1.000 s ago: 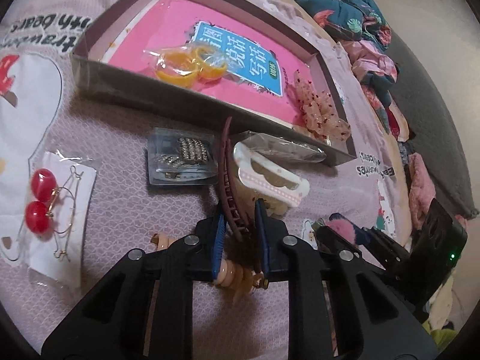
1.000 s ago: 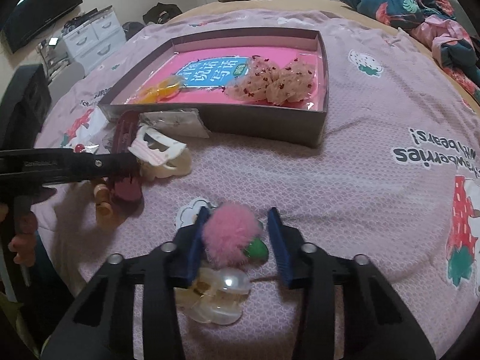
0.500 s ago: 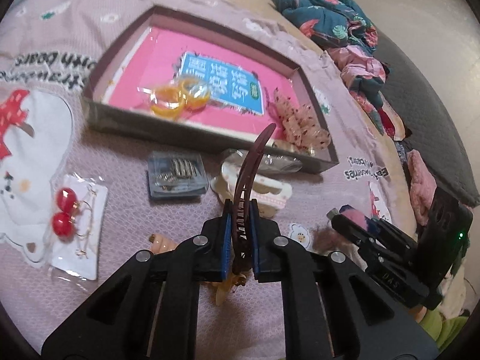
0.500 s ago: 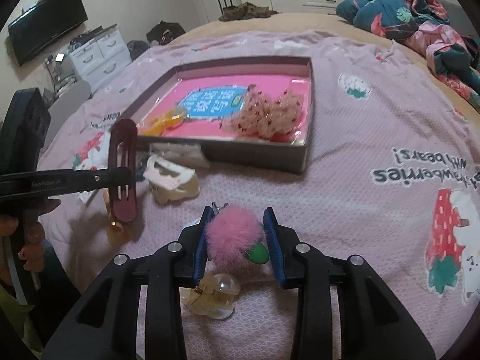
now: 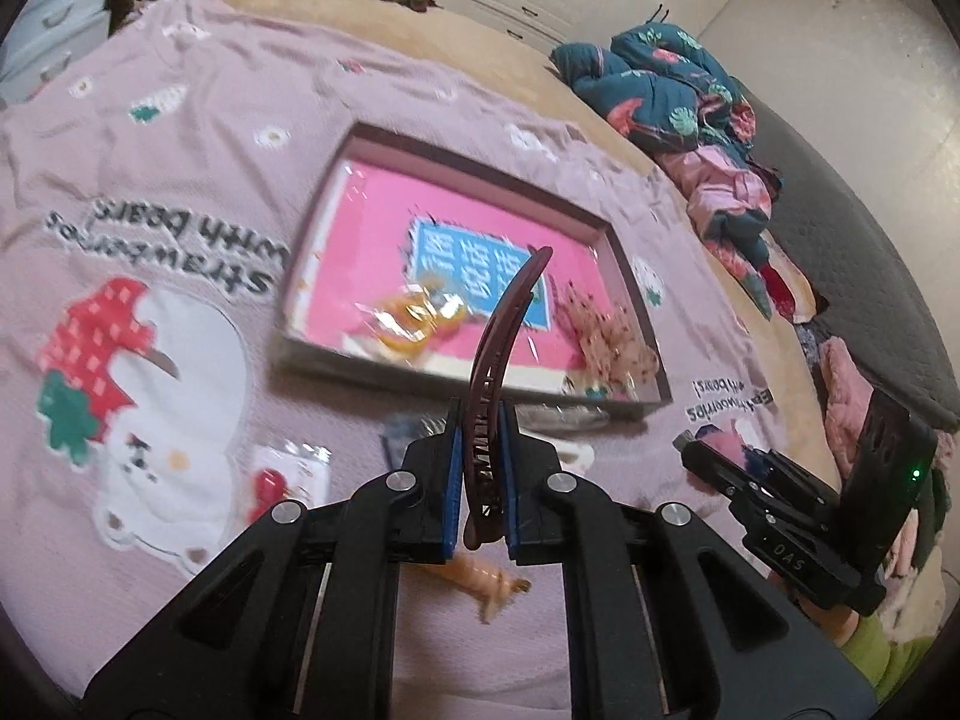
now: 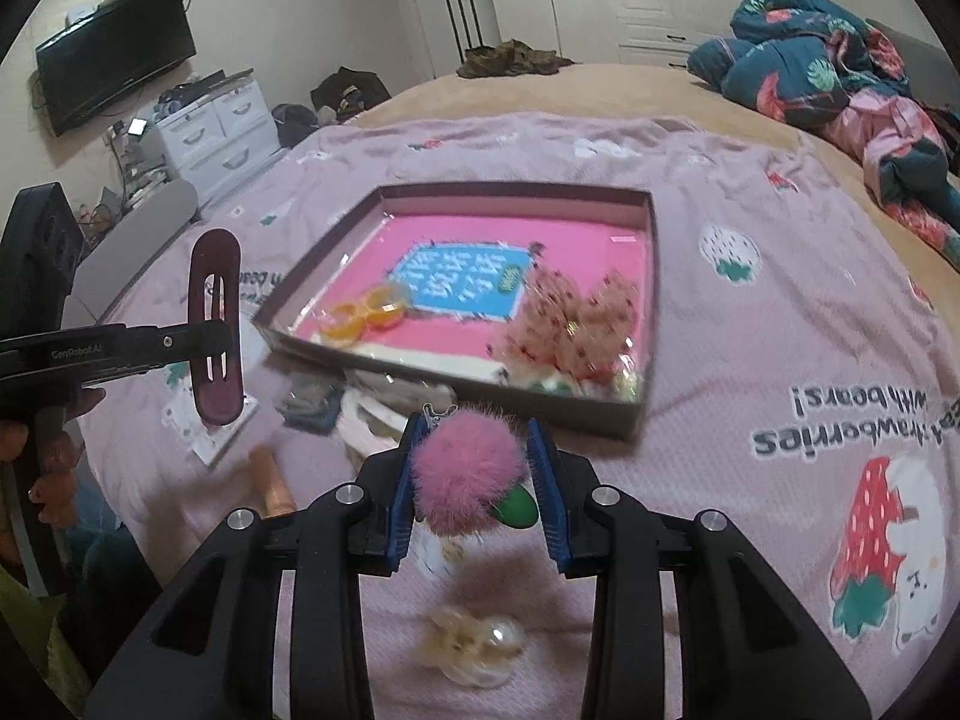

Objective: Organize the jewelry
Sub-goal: 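Carry both clips over the tray and open both tools to drop them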

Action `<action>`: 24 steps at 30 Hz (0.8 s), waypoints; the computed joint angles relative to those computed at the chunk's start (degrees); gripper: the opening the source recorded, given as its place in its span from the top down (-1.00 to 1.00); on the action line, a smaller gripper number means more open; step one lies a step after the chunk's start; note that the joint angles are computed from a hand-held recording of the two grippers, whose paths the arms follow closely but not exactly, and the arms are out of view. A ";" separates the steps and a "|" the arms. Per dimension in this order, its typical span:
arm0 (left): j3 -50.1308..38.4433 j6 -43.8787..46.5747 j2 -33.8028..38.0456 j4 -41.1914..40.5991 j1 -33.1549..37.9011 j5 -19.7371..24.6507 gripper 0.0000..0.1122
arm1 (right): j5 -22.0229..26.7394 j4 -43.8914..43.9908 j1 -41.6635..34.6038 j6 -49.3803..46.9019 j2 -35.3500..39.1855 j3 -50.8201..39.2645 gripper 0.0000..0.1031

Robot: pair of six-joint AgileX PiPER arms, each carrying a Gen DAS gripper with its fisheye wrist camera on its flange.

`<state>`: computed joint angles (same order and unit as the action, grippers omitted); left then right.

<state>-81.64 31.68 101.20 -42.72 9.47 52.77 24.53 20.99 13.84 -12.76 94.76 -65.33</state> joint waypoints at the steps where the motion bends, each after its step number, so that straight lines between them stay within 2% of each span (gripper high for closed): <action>1: -0.84 -0.20 0.23 0.32 0.30 0.21 0.92 | 0.33 -0.53 0.38 0.68 0.51 -1.21 0.36; 10: -8.97 -1.74 2.70 3.05 1.00 1.50 0.92 | 2.16 -5.34 2.14 5.93 5.02 -10.47 0.36; 24: -23.64 -7.11 12.59 6.76 -1.39 3.83 0.92 | 4.15 -13.91 -0.01 14.22 14.09 -23.20 0.36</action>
<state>-105.28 24.57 113.79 -35.96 8.09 56.60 28.68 7.08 13.83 1.47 108.85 -88.53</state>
